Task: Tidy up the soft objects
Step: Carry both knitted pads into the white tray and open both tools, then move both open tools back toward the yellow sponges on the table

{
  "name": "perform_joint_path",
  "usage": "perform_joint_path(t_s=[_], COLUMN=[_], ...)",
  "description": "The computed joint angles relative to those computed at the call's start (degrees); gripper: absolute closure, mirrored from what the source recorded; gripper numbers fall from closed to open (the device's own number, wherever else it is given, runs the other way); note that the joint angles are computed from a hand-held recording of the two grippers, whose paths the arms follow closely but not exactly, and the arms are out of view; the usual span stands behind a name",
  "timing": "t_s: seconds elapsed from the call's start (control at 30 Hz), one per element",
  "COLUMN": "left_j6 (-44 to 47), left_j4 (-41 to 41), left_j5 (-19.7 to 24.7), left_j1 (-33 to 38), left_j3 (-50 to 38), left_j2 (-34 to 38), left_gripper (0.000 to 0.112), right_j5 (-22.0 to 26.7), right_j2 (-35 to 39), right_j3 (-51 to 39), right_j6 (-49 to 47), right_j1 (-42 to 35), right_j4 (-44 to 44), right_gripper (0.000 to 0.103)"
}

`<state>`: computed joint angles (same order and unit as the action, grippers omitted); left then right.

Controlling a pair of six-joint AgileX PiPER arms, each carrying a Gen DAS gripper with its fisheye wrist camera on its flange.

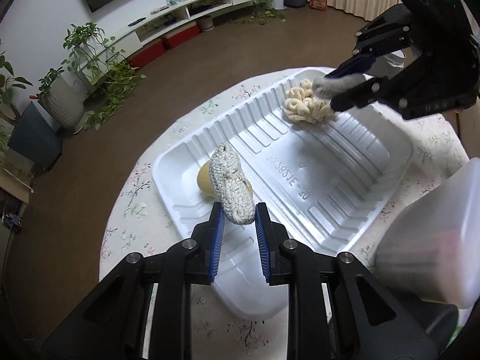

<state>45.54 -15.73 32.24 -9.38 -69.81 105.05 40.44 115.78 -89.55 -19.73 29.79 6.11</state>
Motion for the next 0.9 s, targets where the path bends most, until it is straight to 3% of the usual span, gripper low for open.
perform_joint_path(t_s=[0.43, 0.5, 0.6, 0.77, 0.9], left_j6=[-2.3, -2.7, -1.8, -0.2, 2.5], left_j4=[2.8, 3.5, 2.9, 0.0, -2.8], left_j5=[-2.1, -2.8, -3.4, -3.6, -3.2], left_j1=[-0.5, -0.9, -1.1, 0.5, 2.4], left_j3=[-0.2, 0.3, 1.2, 1.7, 2.9], left_j2=[3.5, 3.8, 3.6, 2.3, -0.2], left_gripper=[0.089, 0.083, 0.068, 0.064, 0.062], right_j5=[0.1, -0.6, -2.2, -3.6, -5.0], right_j2=[6.5, 6.9, 6.7, 5.3, 2.6], right_j3=[-2.5, -2.0, -0.8, 0.5, 3.2], right_j6=[-1.6, -1.1, -0.8, -0.9, -2.2], right_j1=[1.6, 1.5, 1.5, 1.1, -0.1], right_j4=[-1.9, -2.5, -2.7, -2.0, -0.2], right_gripper=[0.076, 0.076, 0.066, 0.05, 0.047])
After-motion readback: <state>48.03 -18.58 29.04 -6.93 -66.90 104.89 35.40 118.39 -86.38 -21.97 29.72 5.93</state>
